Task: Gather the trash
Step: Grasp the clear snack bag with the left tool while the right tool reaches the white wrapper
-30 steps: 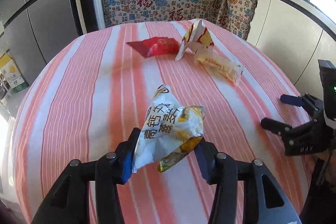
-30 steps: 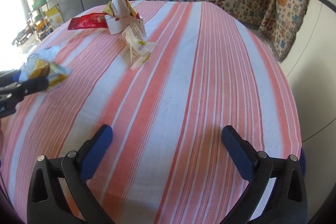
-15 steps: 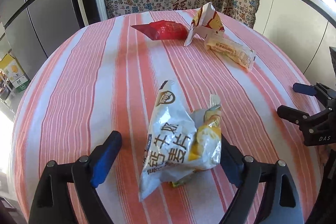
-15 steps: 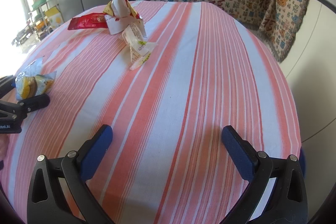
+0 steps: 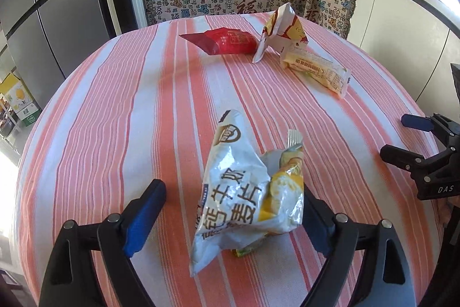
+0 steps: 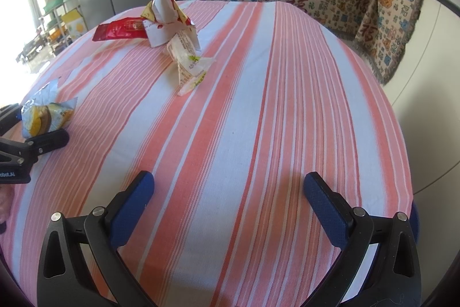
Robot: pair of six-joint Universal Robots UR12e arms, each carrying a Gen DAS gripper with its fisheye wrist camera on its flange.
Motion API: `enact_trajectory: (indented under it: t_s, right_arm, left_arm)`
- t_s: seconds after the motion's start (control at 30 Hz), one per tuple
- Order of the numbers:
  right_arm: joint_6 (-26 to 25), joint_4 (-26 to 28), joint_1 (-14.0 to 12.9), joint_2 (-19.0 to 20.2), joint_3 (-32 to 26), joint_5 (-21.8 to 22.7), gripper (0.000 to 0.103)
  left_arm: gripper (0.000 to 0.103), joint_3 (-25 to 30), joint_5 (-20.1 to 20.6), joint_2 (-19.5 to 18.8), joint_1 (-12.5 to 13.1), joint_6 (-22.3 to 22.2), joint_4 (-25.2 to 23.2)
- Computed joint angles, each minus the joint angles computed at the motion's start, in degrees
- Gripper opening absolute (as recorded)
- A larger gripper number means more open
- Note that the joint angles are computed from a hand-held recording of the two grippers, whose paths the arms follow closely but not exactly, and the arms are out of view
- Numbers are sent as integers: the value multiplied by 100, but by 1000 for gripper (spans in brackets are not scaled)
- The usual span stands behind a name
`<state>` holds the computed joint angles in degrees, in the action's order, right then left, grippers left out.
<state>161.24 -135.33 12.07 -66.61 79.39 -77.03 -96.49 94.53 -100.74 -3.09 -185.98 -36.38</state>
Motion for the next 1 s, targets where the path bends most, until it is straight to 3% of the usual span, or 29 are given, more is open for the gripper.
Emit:
enact_trajectory:
  t_s: [0.37, 0.47, 0.53, 0.6, 0.63, 0.67, 0.7, 0.73, 0.9, 1.0]
  right_arm:
    - [-614, 257, 239, 587, -1279, 231, 99]
    - [-873, 692, 406, 916, -1900, 19, 91]
    - [-841, 1036, 495, 1170, -2330, -132, 77]
    - [-699, 1037, 537, 1328, -2540, -229, 72]
    - [-608, 998, 551, 1399, -2628, -228, 64]
    - [-534, 1048, 541, 1448, -2711, -167, 52]
    - [-402, 1157, 526, 1496, -2800, -109, 14]
    - [-216, 1149, 503, 1507, -2819, -96, 8]
    - [716, 300, 165, 1115, -2183, 507, 6]
    - [568, -38, 0, 748, -1630, 569, 6]
  left_arm:
    - [91, 9, 7, -4, -5, -6, -7]
    - [91, 9, 5, -4, -5, -11, -9]
    - [91, 7, 6, -2, -7, -17, -10]
    - [91, 10, 8, -4, -9, -17, -11]
    - [91, 10, 8, -4, -9, -17, -11]
    - [91, 12, 9, -5, -11, -24, -16]
    - [91, 11, 5, -4, -10, -28, -15]
    - [91, 9, 4, -3, -11, -32, -13]
    - [91, 2, 14, 2, -21, -46, -12]
    - [91, 8, 27, -2, -27, -51, -20]
